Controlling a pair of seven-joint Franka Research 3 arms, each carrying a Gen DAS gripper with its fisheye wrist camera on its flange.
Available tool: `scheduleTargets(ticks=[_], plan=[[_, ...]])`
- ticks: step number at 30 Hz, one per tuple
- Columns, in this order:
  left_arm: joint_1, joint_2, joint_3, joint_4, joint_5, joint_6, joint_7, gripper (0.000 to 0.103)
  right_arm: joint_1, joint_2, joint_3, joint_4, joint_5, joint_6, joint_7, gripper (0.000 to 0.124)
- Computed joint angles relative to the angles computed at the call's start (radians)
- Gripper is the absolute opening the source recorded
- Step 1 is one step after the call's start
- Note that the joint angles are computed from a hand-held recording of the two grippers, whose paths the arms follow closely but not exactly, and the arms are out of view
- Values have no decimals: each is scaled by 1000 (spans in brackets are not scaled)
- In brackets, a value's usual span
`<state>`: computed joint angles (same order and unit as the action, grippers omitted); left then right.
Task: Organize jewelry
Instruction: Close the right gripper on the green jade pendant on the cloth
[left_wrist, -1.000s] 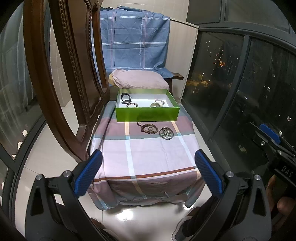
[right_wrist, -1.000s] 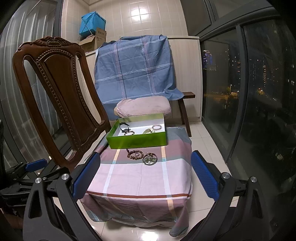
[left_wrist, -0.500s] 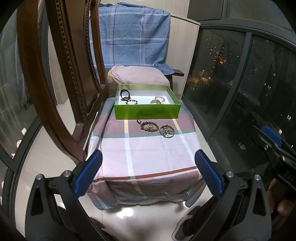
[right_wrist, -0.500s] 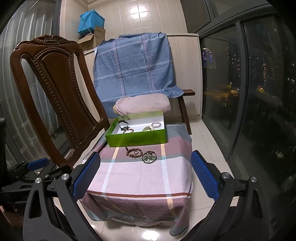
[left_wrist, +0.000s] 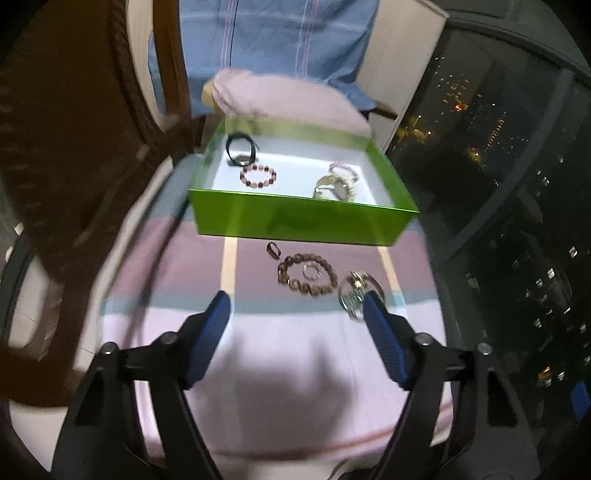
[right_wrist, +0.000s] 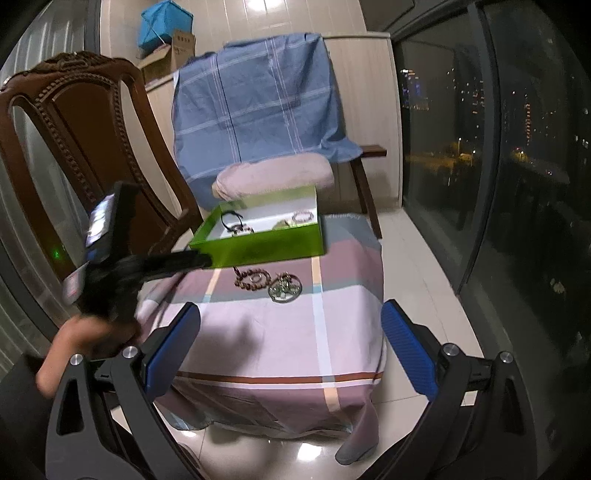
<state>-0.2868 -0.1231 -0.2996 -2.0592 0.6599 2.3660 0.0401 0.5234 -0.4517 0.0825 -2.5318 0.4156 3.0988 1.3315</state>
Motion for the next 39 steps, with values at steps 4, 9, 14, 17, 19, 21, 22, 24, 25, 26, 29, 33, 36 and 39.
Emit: scheduleTargets(ticks=[4,9,14,17,19,21,22,24,25,26,29,33,36,39], plan=[[23,106,36,58,-16,28,26,55,14,60,-25,31,2,-7,-27,96],[33,192,73,105,-44,42,59,47,20,127,-36,77,23,-22,-69,96],[34,241,93,143,-71,37,100,39,17,175,-30,113,51,-28,-108,96],[39,261,99,145,-114,57,142,18,-6,201,-5,136,45,-27,-109,96],[39,249,104,123,-119,82,145,7,-27,221,16,154,24,-23,-97,96],[37,226,104,100,-98,93,159,5,-68,249,51,182,-28,-30,-62,95],[37,210,103,89,-89,97,163,4,-81,268,62,199,-50,-30,-49,93],[32,142,96,52,-48,108,155,4,-122,306,95,229,-130,-22,1,90],[31,104,89,35,-23,109,141,5,-137,326,106,246,-171,-26,26,87],[31,61,79,15,3,113,125,4,-148,347,112,268,-210,-37,52,84],[34,-86,25,-41,86,89,94,5,-124,436,92,368,-227,-117,41,69],[46,-231,-43,-114,137,48,42,5,-84,573,61,506,-391,-191,116,59],[53,-285,-56,-163,118,67,20,5,-49,655,35,596,-424,-246,143,53],[65,-302,-62,-192,104,89,15,5,-31,718,23,668,-428,-298,153,46]])
